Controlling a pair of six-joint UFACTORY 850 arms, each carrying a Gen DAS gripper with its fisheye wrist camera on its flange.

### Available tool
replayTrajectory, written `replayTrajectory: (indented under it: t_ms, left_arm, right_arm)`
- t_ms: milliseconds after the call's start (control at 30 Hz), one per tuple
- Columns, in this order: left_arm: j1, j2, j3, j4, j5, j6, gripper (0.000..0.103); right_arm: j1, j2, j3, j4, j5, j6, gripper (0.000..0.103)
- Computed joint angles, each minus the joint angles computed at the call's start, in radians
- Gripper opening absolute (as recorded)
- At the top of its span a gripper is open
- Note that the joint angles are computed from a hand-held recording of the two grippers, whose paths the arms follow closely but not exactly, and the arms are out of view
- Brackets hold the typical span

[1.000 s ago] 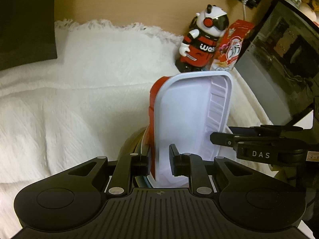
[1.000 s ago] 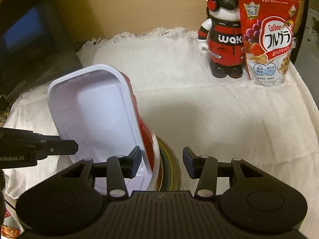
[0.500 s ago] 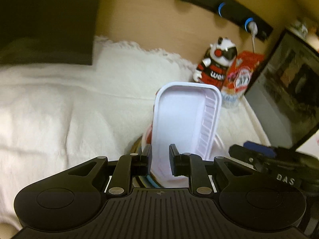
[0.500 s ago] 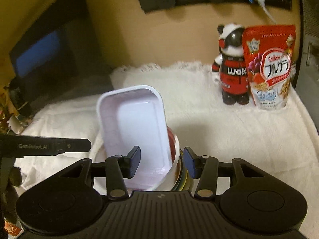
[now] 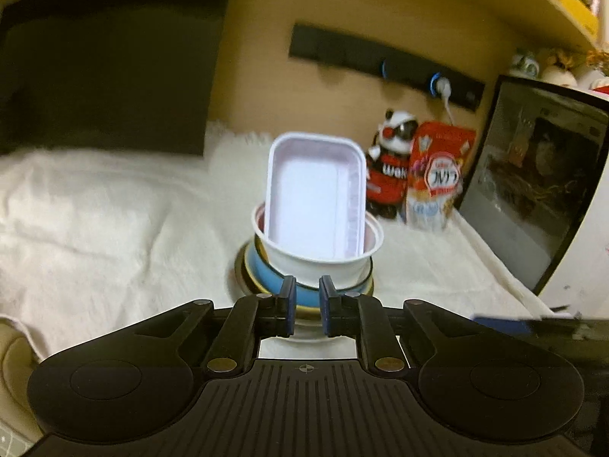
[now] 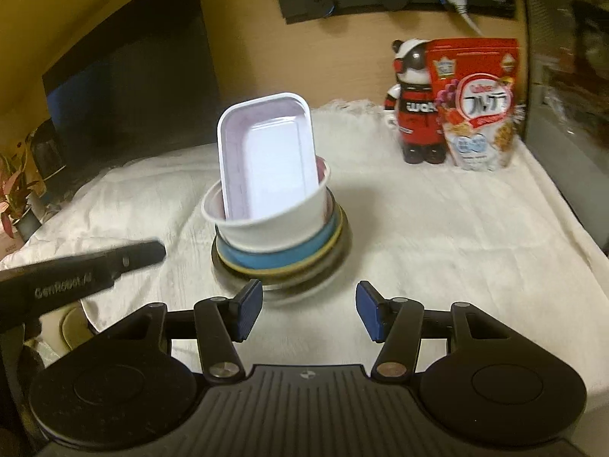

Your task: Organize plates and bowls

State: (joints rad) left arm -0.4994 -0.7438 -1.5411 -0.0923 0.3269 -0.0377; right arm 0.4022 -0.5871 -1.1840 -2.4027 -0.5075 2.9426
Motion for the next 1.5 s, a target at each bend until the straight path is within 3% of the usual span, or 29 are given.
replayTrajectory:
  t_ms: [67,133,200,400,1500]
  left_arm:
    - [-0.013,0.010,0.050,-0.080,0.075,0.087,0.016]
    - [-0.020,0.012,0.044,-0.147,0.019,0.145,0.015]
    - [-0.020,0.014,0.035,-0.103,-0.050,0.118,0.015]
    - [-0.040,0.034,0.067,-0.187,-0.034,0.265,0.015]
    - [-0.037,0.009,0.019,-0.264,-0.124,0.331,0.015]
  right_arm:
    - [0.020,-0.002,0.018,0.058,-0.030,-0.030,0.056]
    - [0.031,-0.001,0.026,0.118,-0.032,-0.073,0.056]
    - [0.040,0.003,0.040,0.137,-0.057,-0.070,0.058]
    - [0.038,0.004,0.038,0.142,-0.062,-0.060,0.058]
    - [0.019,-0.017,0.002,0.045,0.014,-0.014,0.059]
